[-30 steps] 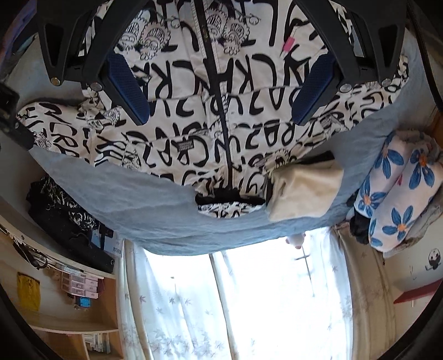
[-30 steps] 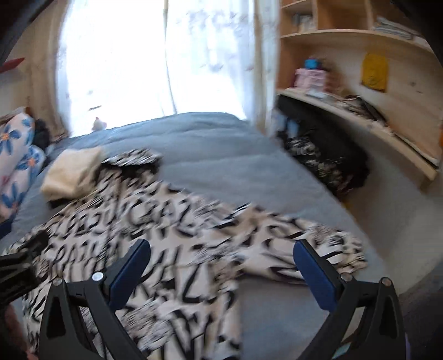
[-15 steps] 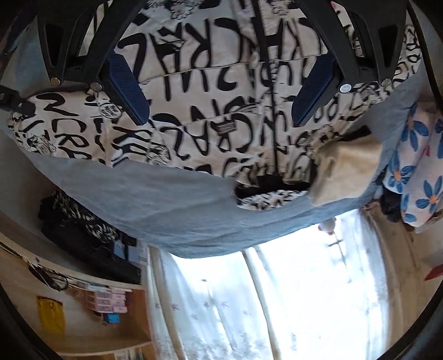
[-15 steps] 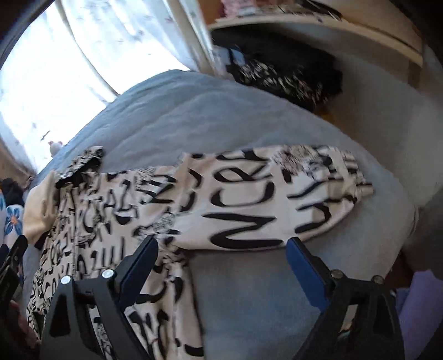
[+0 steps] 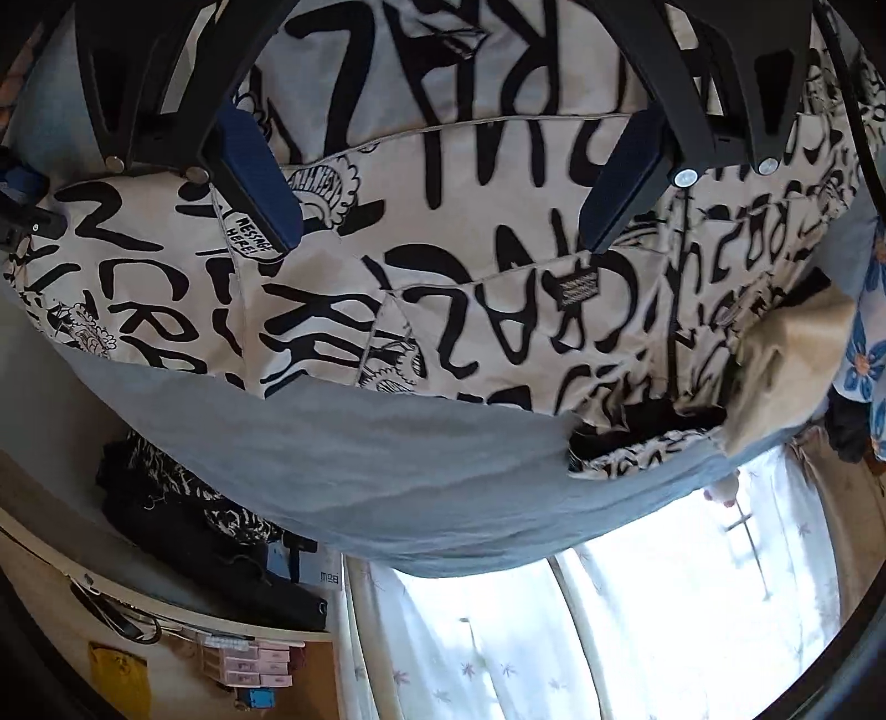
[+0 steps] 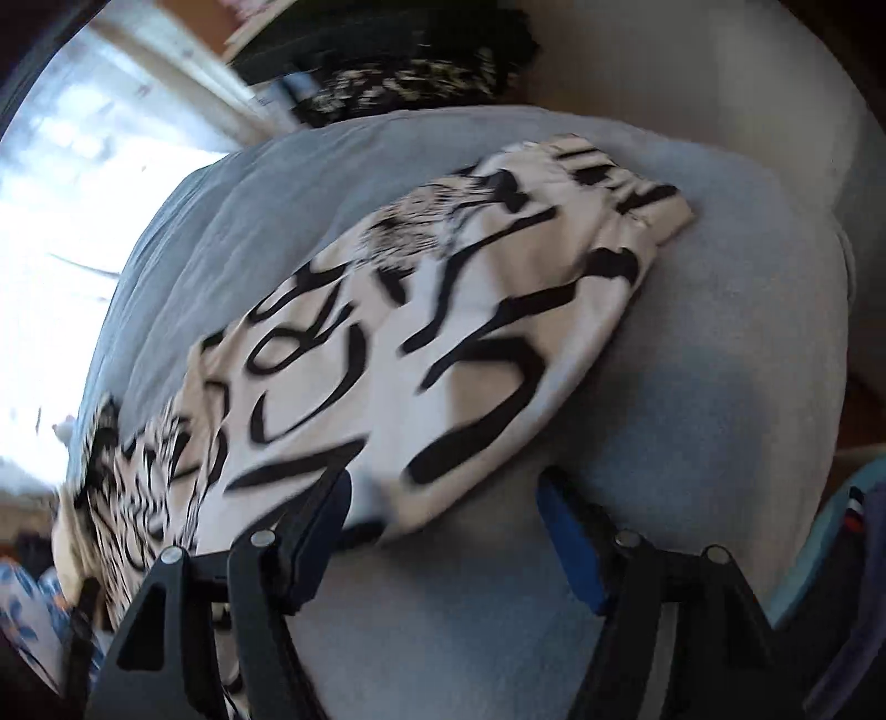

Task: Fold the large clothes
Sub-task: 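Grasp the jacket sleeve cuff with the right tool and lift it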

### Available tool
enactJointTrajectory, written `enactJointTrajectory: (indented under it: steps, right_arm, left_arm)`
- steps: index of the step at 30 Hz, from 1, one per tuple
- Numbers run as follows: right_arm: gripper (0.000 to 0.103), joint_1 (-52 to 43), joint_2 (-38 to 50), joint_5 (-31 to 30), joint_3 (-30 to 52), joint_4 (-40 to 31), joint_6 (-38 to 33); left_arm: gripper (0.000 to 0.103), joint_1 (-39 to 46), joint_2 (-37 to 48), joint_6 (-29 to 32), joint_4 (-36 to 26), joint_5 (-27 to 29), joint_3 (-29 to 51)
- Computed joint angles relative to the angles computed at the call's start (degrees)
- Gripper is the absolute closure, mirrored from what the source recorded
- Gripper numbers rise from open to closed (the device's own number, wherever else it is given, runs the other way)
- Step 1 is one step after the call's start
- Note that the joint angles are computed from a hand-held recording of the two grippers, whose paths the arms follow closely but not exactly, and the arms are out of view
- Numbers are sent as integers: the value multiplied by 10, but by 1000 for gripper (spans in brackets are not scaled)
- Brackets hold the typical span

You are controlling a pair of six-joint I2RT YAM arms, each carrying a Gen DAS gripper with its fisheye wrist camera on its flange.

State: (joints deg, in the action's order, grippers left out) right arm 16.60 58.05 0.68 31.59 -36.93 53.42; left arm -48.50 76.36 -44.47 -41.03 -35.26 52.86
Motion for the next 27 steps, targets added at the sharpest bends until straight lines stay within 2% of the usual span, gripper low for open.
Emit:
enactJointTrajectory:
  steps: [7,9,10,11,13,16,19,21,24,27]
  right_arm:
    - [34,-90,61,-37,2,71,-15]
    - [53,-109,71,-39,4,86,-22]
    - [73,-114,79,-38,12,85,-29]
    - [86,-122,80,-49,13,95,-36]
    - [96,-117,66,-50,20,100,-37]
    - [97,-38,39,12,63,94,-42]
    - [97,81,55,64,133,96,-68]
    - [97,164,97,92,189,105,-95]
    - [97,269,188,94,268,120,-131]
    - [93,340,285,109,334,112,-152]
  left_arm:
    - [4,16,32,3,44,37,-6]
    - [4,17,27,6,43,41,-6]
    - [4,18,24,9,46,41,-8]
    - [4,17,20,10,46,39,-9]
    - [4,17,-2,13,45,32,-16]
    - [4,20,-35,21,29,26,-20]
    - [4,28,-68,27,-3,14,-23]
    - [4,38,-96,20,-29,9,-30]
    - [4,83,-153,-7,-93,9,-47]
    - [4,151,-237,7,-117,32,-90]
